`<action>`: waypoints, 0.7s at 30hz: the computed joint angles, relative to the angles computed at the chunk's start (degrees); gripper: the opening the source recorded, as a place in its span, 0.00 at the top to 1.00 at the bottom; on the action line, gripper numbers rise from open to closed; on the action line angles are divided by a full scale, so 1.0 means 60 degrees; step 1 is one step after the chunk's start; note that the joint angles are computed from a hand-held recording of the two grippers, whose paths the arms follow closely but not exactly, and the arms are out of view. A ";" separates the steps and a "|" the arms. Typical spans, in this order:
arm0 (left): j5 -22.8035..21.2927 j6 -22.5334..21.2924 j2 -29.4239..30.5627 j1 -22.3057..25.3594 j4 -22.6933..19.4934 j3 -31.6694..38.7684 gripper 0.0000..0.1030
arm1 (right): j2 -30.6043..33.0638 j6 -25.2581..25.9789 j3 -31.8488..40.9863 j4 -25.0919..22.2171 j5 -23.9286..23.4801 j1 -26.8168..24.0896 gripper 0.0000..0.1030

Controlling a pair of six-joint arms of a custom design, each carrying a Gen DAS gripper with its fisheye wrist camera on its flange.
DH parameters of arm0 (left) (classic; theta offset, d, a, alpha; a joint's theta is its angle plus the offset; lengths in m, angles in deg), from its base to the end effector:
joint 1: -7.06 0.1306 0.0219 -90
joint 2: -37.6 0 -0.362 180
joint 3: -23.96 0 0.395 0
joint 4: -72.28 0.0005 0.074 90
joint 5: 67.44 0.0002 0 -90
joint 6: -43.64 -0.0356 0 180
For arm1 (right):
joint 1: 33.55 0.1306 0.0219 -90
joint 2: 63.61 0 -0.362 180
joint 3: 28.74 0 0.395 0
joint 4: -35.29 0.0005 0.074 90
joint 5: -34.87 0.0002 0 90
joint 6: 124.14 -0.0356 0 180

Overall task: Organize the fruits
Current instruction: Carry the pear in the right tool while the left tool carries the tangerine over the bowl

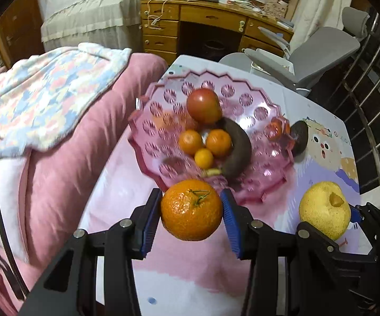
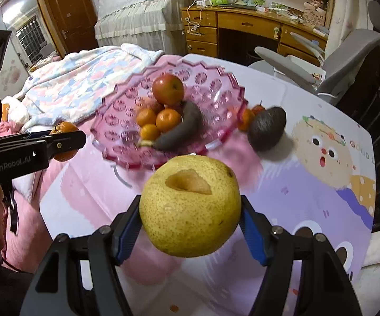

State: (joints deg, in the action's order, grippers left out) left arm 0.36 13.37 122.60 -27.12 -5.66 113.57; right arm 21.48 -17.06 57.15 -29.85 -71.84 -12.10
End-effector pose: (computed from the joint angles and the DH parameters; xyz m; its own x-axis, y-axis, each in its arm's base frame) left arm 0.3502 -0.2222 0.4204 -0.7713 -0.4428 -0.4572 -0.4675 0.8816 -0.0653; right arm 0.3990 0.1672 0.3993 -0.6650 -0.5635 -0.4901 -0.6920 0.7118 0.1206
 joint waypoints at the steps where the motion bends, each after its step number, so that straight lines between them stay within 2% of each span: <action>1: 0.0106 -0.0393 -0.0089 0.0206 0.0086 -0.0027 0.57 | 0.0057 -0.0176 0.0090 0.0022 0.0053 0.0086 0.32; 7: 0.0696 -0.2092 -0.0149 0.1086 0.0430 0.0003 0.57 | 0.0494 -0.1353 0.0594 0.0346 0.0480 0.0593 0.32; 13: 0.1503 -0.3266 0.0058 0.1737 0.0712 -0.0021 0.57 | 0.1122 -0.2647 0.1077 0.0584 0.0661 0.0887 0.32; 16: 0.1958 -0.3904 0.0344 0.2065 0.0745 0.0037 0.57 | 0.1438 -0.3031 0.1281 0.0615 0.0734 0.0988 0.32; 21: 0.2512 -0.4309 0.0748 0.2354 0.0737 0.0043 0.57 | 0.1868 -0.3402 0.1529 0.0512 0.0919 0.1183 0.32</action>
State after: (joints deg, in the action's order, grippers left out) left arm 15.43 -12.48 127.09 -13.00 -1.24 113.83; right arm 32.69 -37.47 66.32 -26.78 -66.33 -5.01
